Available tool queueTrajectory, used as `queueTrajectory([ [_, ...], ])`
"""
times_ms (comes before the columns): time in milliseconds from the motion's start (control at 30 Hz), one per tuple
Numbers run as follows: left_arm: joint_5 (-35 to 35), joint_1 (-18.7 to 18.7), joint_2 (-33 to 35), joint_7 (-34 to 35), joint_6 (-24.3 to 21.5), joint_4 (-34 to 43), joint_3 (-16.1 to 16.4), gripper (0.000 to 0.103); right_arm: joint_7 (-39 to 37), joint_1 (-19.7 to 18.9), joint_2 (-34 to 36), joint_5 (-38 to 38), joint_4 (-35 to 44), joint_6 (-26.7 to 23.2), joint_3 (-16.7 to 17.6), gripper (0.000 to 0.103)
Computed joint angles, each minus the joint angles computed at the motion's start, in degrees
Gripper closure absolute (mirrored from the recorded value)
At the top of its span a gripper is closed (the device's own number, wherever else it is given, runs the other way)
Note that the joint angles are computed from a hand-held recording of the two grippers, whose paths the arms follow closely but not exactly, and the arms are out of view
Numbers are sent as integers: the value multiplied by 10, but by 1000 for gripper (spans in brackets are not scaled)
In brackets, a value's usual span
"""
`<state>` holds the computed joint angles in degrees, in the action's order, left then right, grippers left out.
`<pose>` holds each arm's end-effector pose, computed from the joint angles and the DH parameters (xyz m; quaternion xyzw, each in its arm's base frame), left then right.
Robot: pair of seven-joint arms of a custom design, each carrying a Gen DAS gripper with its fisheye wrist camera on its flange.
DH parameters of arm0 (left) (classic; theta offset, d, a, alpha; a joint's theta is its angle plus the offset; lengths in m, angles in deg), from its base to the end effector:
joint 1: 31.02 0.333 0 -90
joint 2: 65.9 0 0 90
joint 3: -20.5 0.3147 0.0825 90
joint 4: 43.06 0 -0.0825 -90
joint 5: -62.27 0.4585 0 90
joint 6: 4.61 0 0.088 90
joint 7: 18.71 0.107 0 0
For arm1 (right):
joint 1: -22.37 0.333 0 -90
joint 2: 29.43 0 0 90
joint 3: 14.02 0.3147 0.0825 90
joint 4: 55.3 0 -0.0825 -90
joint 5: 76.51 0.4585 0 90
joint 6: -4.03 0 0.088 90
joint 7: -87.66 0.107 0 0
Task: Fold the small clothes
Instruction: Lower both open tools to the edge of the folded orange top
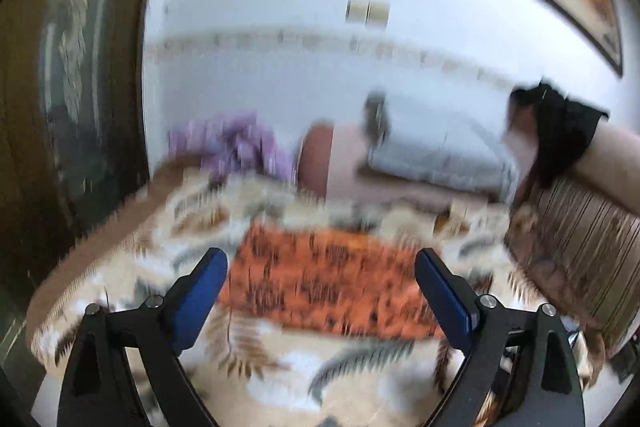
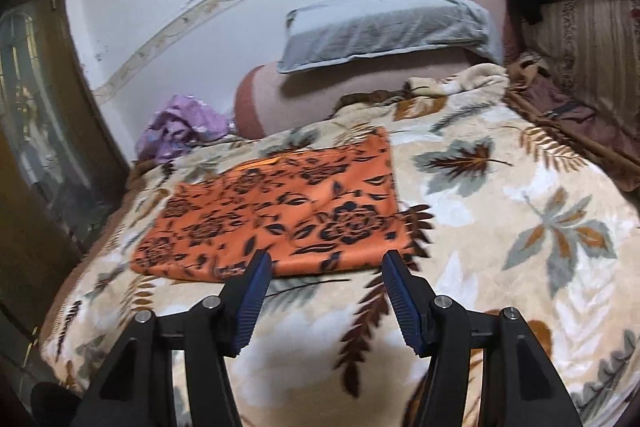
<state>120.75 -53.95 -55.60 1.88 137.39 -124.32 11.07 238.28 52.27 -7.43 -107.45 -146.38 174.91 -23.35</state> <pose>0.6265 -0.3856 0.6976 -0.6171 0.5454 -0.4170 0.3845 0.7115 0.3260 0.4994 -0.5603 0.6612 -0.2226 0.4465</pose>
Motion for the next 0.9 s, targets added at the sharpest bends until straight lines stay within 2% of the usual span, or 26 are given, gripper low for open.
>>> queueTrajectory([
  [67, 47, -8, 0, -37, -7, 0, 6, 0, 2, 0, -3, 2, -6, 7, -2, 41],
  [100, 35, -6, 14, -27, -27, 9, 5, 0, 9, 6, -4, -6, -8, 6, -10, 41],
  [133, -6, 0, 26, 3, -37, 19, 0, 0, 11, 7, -6, -9, -10, 7, -11, 41],
  [200, -137, 23, 63, 79, -61, 43, -8, 0, 2, 0, -9, -4, -15, 7, -3, 41],
  [267, -188, 21, 95, 97, -121, 67, 2, 0, -1, 0, -8, -5, -14, 2, -1, 41],
  [333, -209, 18, 112, 105, -146, 71, 14, 0, -21, -13, -3, 12, -8, -1, 16, 41],
  [433, -225, 15, 139, 122, -179, 84, 28, 0, -65, -35, 11, 59, 6, -6, 45, 41],
  [667, -228, 17, 193, 156, -208, 129, 55, 0, -188, -76, 60, 175, 72, -49, 103, 41],
  [800, -209, 12, 239, 192, -229, 197, 74, 0, -283, -100, 119, 244, 163, -92, 139, 41],
  [900, -203, 11, 306, 220, -255, 290, 94, 0, -335, -100, 186, 273, 270, -147, 140, 45],
])
